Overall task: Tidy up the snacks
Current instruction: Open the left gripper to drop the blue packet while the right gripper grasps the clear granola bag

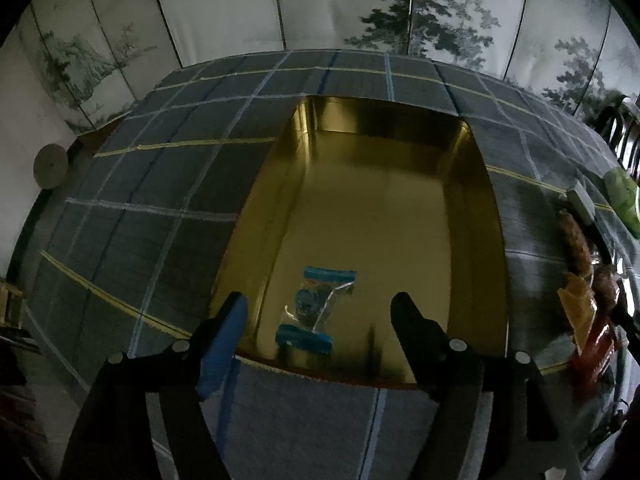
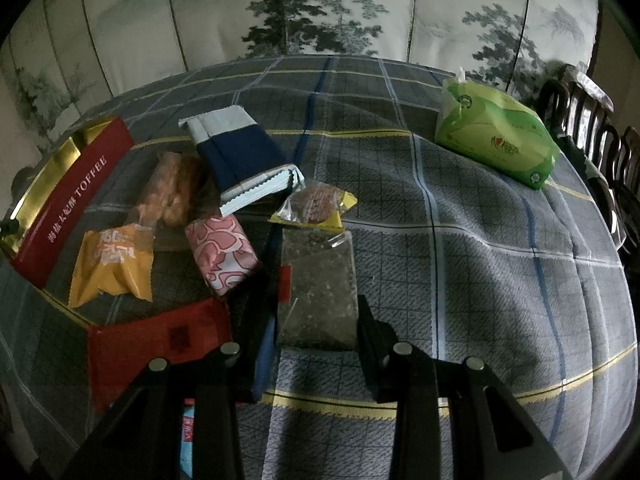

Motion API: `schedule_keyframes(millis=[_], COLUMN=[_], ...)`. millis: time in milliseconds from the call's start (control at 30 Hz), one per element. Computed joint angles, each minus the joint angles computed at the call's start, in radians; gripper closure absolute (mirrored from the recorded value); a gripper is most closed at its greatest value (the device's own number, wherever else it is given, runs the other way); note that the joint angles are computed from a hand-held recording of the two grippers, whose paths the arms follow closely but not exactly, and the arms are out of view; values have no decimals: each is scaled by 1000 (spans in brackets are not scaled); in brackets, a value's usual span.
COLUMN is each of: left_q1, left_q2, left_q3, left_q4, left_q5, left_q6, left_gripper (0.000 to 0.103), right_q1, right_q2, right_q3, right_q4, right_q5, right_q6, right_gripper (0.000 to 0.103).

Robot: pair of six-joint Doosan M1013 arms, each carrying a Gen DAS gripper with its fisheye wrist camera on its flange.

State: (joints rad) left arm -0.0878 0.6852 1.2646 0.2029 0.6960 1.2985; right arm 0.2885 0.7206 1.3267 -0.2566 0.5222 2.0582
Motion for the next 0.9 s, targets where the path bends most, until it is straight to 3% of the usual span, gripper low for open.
schedule_keyframes(millis=[167, 533, 700, 900], left_q1=[3, 31, 44, 51], left_q2=[-5, -39, -59, -89], left_q3=[10, 51, 74, 117], left_q4=[-38, -186, -161, 23], left_q5=[-3, -62, -98, -122], left_q6=[14, 65, 5, -155], left_gripper=[28, 21, 17, 14], right_q1=[-6, 10, 35, 74], right_q2=[-12, -53, -38, 29], right_q3=[17, 23, -35, -159], right_q4=[24, -70, 105, 444], right_q5=[-11, -46, -69, -11], right_q6=[-5, 88, -145, -536], right_gripper=[68, 68, 68, 68])
